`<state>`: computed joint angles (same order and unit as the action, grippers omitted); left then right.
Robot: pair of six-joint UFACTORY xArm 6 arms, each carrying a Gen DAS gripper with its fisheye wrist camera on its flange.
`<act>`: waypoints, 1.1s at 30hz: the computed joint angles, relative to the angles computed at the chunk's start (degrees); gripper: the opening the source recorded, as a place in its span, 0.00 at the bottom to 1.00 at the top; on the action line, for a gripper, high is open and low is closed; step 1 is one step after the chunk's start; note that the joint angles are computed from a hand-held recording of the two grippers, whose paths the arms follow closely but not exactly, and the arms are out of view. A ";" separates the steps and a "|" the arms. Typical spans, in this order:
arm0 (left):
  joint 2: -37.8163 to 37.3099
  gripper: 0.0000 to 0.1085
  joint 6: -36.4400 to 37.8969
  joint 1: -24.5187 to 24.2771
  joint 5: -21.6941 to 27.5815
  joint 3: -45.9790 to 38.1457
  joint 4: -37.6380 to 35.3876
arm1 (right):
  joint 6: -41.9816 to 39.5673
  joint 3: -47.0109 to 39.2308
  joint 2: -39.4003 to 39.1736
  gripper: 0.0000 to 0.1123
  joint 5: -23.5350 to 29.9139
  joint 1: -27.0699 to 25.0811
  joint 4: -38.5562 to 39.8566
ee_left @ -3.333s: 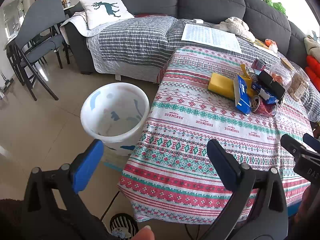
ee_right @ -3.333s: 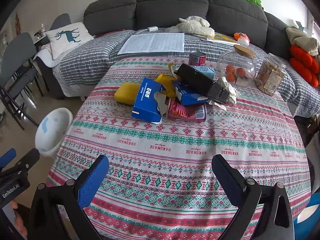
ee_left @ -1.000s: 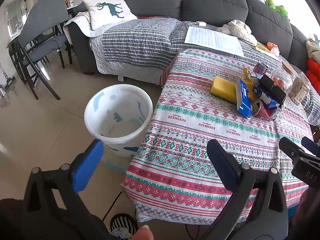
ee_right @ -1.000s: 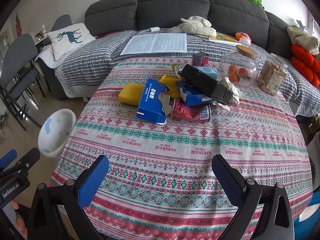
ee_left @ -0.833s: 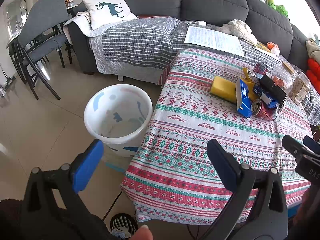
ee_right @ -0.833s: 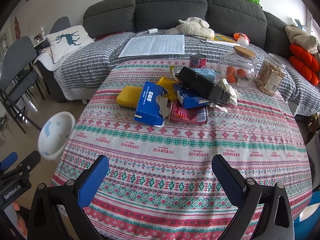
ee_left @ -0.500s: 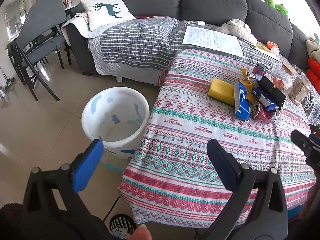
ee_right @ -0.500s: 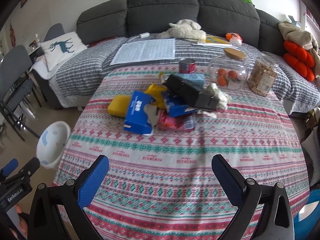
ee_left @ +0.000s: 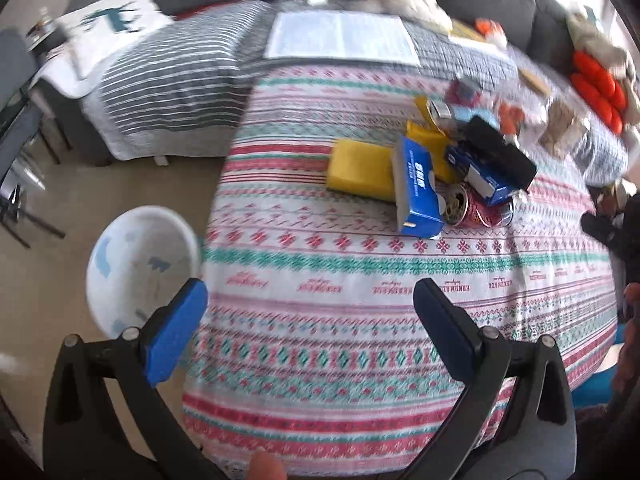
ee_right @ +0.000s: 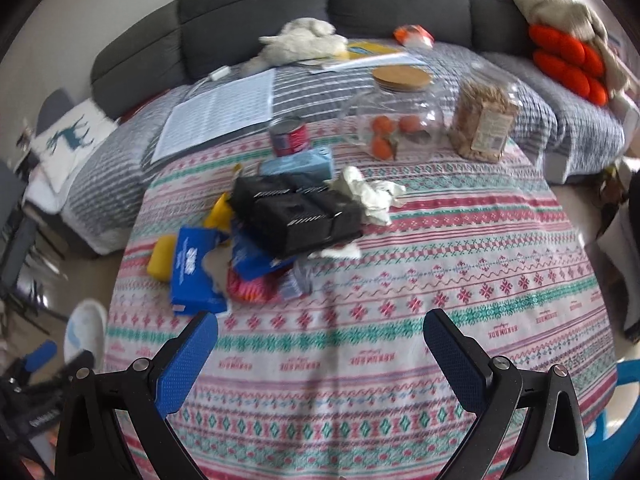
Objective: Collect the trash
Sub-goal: 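Reach the left tool toward the blue biscuit box while the right tool approaches the red can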
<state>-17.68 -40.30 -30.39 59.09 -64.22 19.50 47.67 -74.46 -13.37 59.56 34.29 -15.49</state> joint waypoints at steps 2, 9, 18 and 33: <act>3.68 0.94 1.22 0.28 -1.04 -2.56 -0.68 | -0.90 1.04 -0.03 0.92 -1.49 -1.81 1.41; 13.16 0.81 4.04 0.22 -6.91 -8.54 -6.01 | -7.19 2.11 2.62 0.92 -4.35 -6.60 8.19; 23.49 0.64 4.16 -0.77 -7.81 -16.38 -3.56 | -11.35 4.88 4.09 0.91 -10.08 -11.61 13.20; 23.33 0.02 3.78 1.12 -9.89 -15.94 -4.40 | -17.06 2.70 7.14 0.80 -18.17 -12.84 25.02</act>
<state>5.65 -36.52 -29.27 49.20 -80.16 15.11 30.61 -71.77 -6.23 41.38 21.45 9.54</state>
